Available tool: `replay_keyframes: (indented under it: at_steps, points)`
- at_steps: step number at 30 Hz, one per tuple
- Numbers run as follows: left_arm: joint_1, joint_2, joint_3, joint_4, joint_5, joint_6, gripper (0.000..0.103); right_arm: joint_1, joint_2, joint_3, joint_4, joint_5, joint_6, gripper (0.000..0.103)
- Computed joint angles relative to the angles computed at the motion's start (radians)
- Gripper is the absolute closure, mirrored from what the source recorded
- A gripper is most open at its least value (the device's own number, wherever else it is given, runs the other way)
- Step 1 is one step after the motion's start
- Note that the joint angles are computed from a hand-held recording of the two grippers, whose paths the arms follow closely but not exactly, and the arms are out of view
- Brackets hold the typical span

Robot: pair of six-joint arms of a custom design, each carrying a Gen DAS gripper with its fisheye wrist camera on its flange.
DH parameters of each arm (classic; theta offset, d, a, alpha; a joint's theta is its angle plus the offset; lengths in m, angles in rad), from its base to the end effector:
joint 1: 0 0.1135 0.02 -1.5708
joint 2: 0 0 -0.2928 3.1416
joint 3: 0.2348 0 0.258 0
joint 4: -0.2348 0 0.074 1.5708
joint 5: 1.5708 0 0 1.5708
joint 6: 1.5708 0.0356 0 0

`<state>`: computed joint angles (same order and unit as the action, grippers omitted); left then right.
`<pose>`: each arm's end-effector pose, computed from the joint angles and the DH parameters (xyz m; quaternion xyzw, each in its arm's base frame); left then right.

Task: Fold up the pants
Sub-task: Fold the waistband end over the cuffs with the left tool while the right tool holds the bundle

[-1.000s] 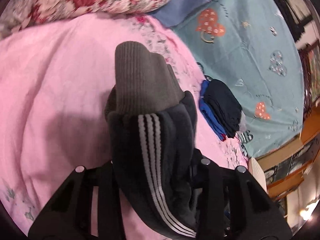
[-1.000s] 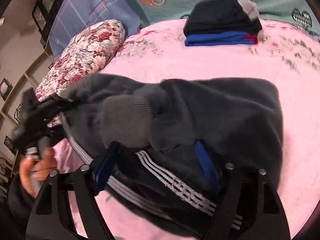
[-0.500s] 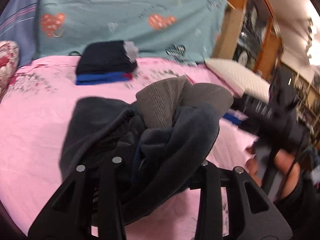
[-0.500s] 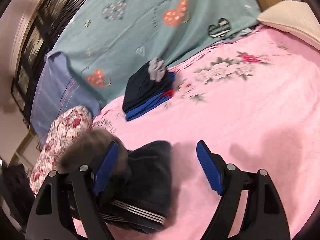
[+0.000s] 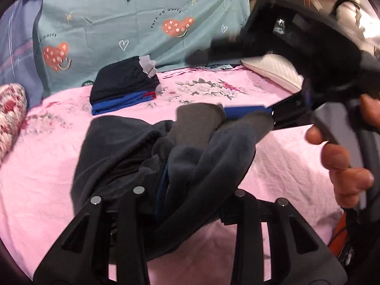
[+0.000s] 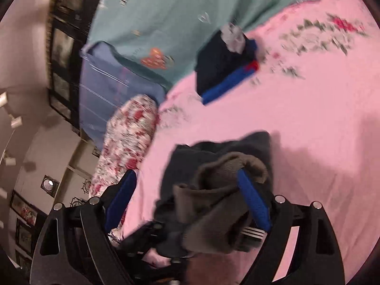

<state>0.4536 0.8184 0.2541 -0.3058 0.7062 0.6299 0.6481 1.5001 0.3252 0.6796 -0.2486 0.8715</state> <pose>0.1263 0.0358 0.1665 0.1958 0.8674 -0.1122 0.4434 0.1916 0.1560 0.1456 0.0319 0.8540 0.4273 0.2951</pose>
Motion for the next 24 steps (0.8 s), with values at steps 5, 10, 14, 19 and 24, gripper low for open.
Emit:
replay_keyframes:
  at_steps: [5, 10, 14, 19, 24]
  points:
    - [0.287, 0.148, 0.192, -0.440, 0.143, 0.413, 0.065, -0.013, 0.074, -0.001, 0.002, -0.041, -0.020, 0.024]
    - [0.660, 0.298, 0.353, -0.864, 0.354, 0.924, 0.012, -0.018, 0.095, -0.009, -0.007, 0.006, -0.020, 0.024]
    - [0.491, 0.341, 0.331, -0.494, 0.253, 0.456, 0.014, -0.003, 0.043, -0.050, -0.018, 0.061, -0.022, 0.019]
    - [0.324, 0.433, 0.236, -0.149, 0.099, 0.148, 0.029, 0.049, -0.095, -0.121, -0.010, 0.058, 0.028, 0.015]
    - [0.334, 0.369, 0.186, -0.153, 0.100, 0.185, 0.030, 0.167, -0.116, -0.011, -0.205, 0.127, 0.029, 0.015]
